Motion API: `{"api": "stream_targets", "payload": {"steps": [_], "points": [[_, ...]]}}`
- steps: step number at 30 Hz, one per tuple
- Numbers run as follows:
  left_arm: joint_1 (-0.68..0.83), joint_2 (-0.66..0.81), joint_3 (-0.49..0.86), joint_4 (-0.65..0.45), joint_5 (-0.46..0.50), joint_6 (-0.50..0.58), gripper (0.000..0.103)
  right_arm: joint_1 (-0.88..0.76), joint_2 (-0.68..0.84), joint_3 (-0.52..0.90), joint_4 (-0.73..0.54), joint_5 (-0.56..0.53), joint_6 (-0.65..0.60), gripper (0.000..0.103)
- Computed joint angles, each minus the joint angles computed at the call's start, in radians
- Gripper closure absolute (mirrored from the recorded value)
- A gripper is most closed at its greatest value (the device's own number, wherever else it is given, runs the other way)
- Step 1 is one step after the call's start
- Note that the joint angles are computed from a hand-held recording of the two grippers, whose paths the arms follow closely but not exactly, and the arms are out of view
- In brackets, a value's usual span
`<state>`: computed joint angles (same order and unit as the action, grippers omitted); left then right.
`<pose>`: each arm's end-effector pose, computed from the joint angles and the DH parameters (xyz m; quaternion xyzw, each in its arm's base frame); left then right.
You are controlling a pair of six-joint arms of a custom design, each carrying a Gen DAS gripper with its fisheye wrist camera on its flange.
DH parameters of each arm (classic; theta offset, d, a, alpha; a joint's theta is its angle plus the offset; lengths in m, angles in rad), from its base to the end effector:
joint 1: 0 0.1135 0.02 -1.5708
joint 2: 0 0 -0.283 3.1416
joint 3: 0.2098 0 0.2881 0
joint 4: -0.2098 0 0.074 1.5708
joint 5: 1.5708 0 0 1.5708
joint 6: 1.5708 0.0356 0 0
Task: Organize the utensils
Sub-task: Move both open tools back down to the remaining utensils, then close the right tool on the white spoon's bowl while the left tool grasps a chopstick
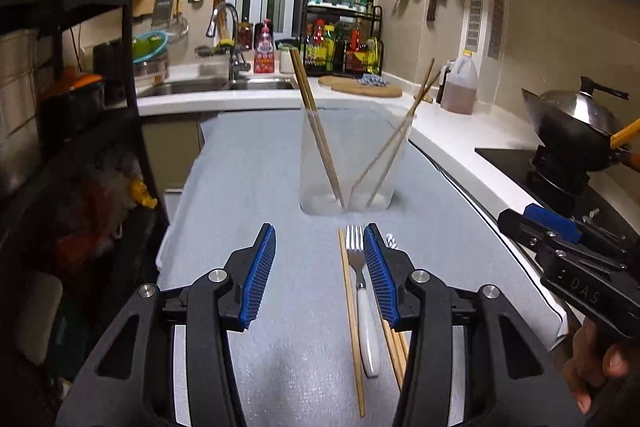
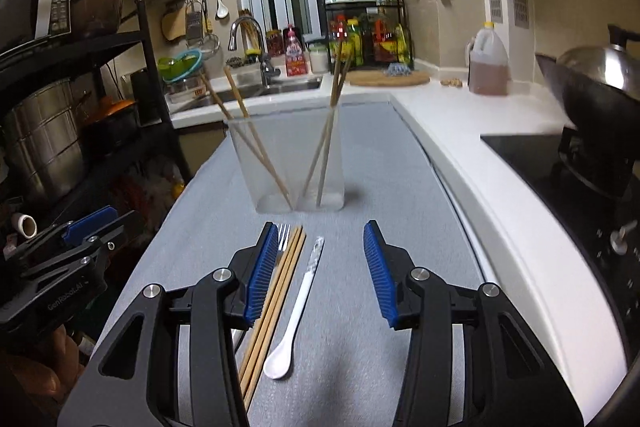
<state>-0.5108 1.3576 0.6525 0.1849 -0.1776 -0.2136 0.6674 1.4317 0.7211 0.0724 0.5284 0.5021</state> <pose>0.2719 -0.1452 0.1990 0.0836 0.8589 -0.1052 0.4943 0.2606 0.1825 0.1930 0.0458 0.8690 0.0451 0.4906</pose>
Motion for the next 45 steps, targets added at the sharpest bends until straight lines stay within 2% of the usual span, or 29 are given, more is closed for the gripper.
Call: {"api": "stream_targets", "payload": {"steps": [4,8,10,13,16,20,24,30,38,41,42,45], "points": [[-0.006,0.038,-0.035,0.032,-0.004,-0.009,0.058,0.016,0.057,0.007,-0.030,-0.007,0.034,0.059],[0.008,0.082,-0.023,0.017,0.008,-0.014,0.060,0.023,0.097,-0.006,-0.006,-0.031,0.071,0.067],[0.021,0.088,-0.024,0.014,0.017,-0.023,0.060,0.025,0.118,-0.021,0.028,-0.049,0.088,0.078],[0.024,0.099,-0.031,0.018,0.011,-0.034,0.065,0.029,0.142,-0.039,0.074,-0.071,0.106,0.089],[0.024,0.107,-0.037,0.022,0.006,-0.041,0.066,0.032,0.174,-0.041,0.105,-0.094,0.135,0.089],[0.044,0.119,-0.028,-0.003,0.055,-0.072,0.067,0.021,0.233,-0.015,0.109,-0.173,0.165,0.081],[0.046,0.124,-0.026,-0.008,0.070,-0.082,0.068,0.015,0.293,0.016,0.099,-0.226,0.203,0.080],[0.039,0.145,-0.030,-0.011,0.116,-0.089,0.069,0.034,0.342,0.055,0.029,-0.200,0.266,0.079],[0.021,0.213,-0.040,-0.015,0.197,-0.128,0.074,0.079,0.327,0.026,0.035,-0.136,0.333,0.078],[-0.002,0.217,-0.051,-0.007,0.187,-0.127,0.074,0.078,0.319,0.009,0.055,-0.139,0.338,0.084],[-0.007,0.218,-0.052,-0.008,0.186,-0.128,0.074,0.069,0.312,0.004,0.061,-0.145,0.329,0.092],[-0.022,0.229,-0.051,-0.012,0.183,-0.128,0.074,0.057,0.301,-0.008,0.061,-0.145,0.327,0.095]]}}
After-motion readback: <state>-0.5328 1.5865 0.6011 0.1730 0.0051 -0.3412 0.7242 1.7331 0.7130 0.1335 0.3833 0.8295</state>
